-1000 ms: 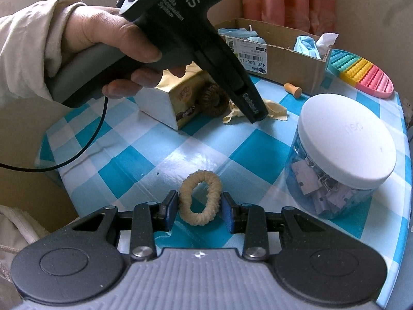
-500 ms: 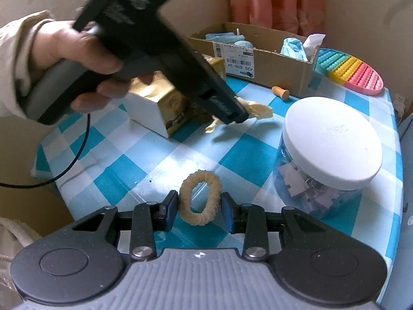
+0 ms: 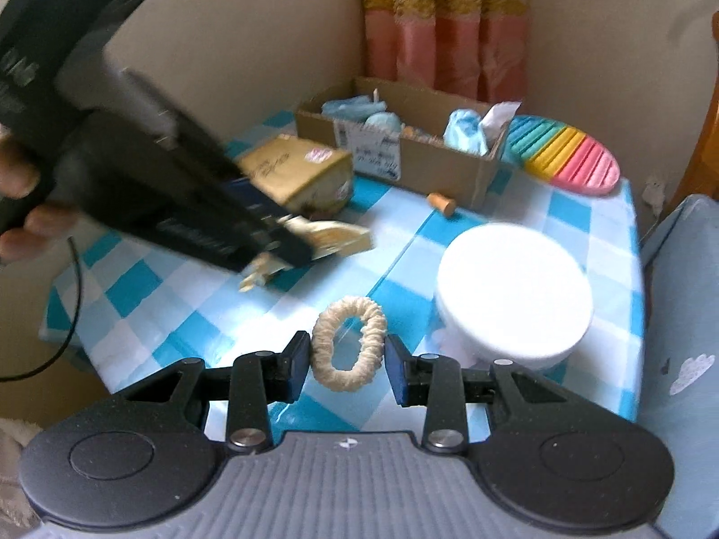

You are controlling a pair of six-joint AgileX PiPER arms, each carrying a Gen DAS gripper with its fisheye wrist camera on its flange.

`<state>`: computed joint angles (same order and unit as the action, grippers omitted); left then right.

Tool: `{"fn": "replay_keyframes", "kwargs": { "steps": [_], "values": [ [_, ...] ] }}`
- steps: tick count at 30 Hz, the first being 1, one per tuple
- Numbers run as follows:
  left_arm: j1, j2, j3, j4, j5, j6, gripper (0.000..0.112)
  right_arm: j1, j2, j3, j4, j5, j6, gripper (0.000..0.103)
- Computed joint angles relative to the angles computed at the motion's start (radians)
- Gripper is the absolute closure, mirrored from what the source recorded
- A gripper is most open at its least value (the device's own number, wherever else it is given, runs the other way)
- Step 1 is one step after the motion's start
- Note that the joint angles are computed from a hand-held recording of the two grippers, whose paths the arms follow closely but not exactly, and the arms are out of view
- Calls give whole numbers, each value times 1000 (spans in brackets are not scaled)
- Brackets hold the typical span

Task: Organize soft objects
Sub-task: 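Carry the cloth and ring into the box and open both grippers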

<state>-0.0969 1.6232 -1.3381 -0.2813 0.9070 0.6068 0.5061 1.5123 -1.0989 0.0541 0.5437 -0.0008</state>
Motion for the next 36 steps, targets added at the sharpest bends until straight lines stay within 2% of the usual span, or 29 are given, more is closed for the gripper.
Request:
{"fn": "replay_keyframes", "kwargs": {
  "steps": [7, 15, 22, 28, 31, 32, 33, 36],
  "values": [
    [41, -30, -35, -18, 12, -12, 91, 5, 34, -128, -88, 44, 55, 62],
    [67, 54, -186, -8, 18, -78, 91, -29, 175, -368, -78, 134, 37, 62],
    [77, 241, -449, 17, 81, -182, 91, -66, 301, -548, -51, 191, 5, 62],
    [52, 474, -822, 71, 194, -292, 91, -83, 350, -606, -44, 201, -33, 62],
    [37, 615, -1061, 100, 282, -348, 82, -93, 366, -622, -52, 198, -38, 62],
    [31, 653, -1121, 116, 305, -369, 73, -96, 371, -627, -52, 199, -38, 62],
    [29, 670, -1142, 120, 307, -382, 59, -101, 378, -635, -53, 200, -36, 62],
    [37, 616, -1016, 100, 210, -362, 37, -112, 402, -668, -50, 215, -42, 62]
  ]
}}
